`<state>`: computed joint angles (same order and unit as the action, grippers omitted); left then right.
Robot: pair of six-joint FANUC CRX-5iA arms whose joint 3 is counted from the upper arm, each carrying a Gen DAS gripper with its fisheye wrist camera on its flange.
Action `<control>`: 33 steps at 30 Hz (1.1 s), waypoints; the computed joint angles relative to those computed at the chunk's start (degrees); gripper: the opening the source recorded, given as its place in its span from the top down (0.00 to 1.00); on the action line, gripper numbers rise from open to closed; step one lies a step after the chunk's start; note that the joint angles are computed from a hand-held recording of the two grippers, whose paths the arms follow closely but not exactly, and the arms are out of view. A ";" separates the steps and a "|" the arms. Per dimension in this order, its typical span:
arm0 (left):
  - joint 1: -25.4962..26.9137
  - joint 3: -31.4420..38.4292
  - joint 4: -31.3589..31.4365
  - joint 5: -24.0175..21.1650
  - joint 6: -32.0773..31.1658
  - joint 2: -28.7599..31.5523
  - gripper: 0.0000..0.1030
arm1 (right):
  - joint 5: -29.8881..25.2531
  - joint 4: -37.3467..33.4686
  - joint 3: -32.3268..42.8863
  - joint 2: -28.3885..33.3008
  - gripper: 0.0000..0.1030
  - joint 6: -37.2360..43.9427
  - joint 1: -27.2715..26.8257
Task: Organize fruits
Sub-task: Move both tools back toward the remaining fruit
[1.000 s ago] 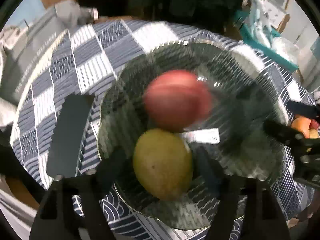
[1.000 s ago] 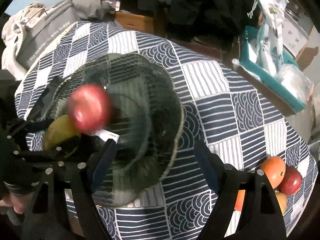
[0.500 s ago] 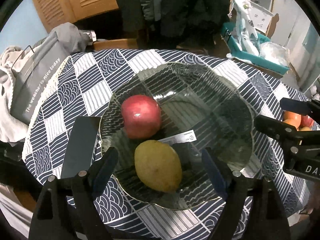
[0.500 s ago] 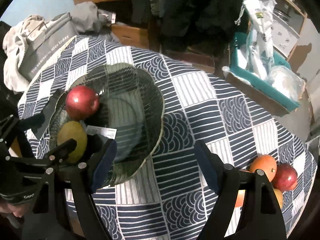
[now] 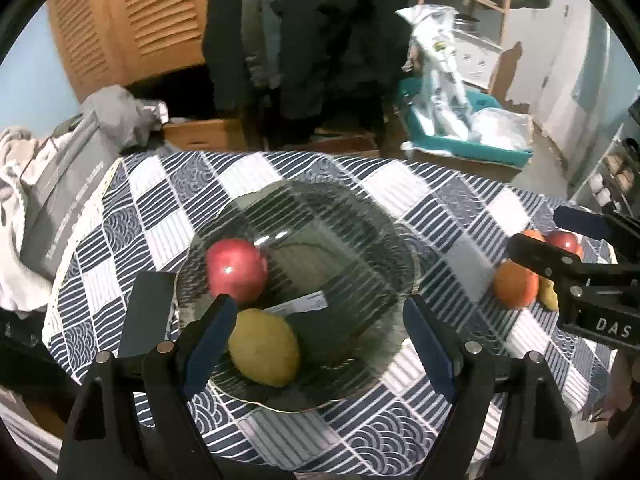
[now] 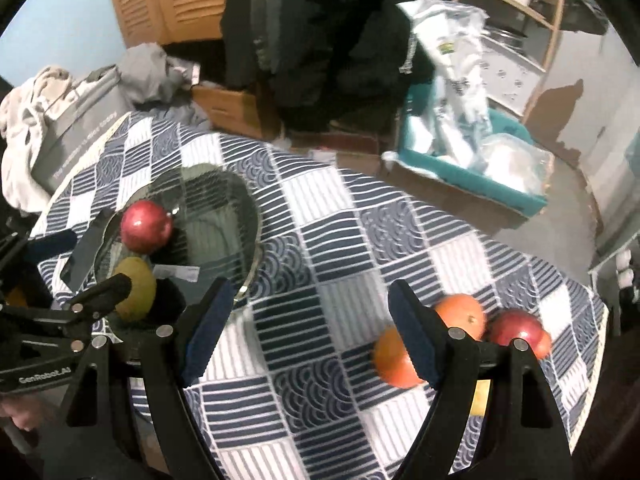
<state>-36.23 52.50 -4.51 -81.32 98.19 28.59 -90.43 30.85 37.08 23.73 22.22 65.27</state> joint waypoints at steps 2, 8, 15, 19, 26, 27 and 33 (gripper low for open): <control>-0.47 1.16 0.51 -0.26 -0.23 0.36 0.16 | -0.47 1.19 -1.83 -1.47 0.22 -1.56 0.53; -2.28 3.77 1.11 -0.06 -1.53 0.95 0.16 | -1.64 4.02 -7.12 -5.78 0.22 -5.54 2.08; -4.27 7.92 1.55 -0.83 -2.42 2.71 0.16 | -3.67 7.00 -12.71 -10.66 0.22 -10.70 4.29; -5.59 10.98 1.05 -1.58 -2.94 4.06 0.16 | -4.80 8.97 -15.02 -12.77 0.22 -12.93 5.57; -7.51 16.10 0.54 -3.27 -4.29 6.53 0.16 | -8.41 11.56 -18.89 -16.67 0.22 -17.09 8.15; -7.77 16.91 0.45 -3.49 -4.45 6.96 0.16 | -8.91 11.76 -19.34 -17.11 0.21 -17.50 8.38; -9.03 21.34 0.66 -5.19 -4.88 9.50 0.16 | -11.85 12.52 -23.39 -20.53 0.21 -21.49 10.27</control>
<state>-45.26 73.85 -3.85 -86.51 93.30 38.09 -102.28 43.37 13.69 3.20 0.73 75.55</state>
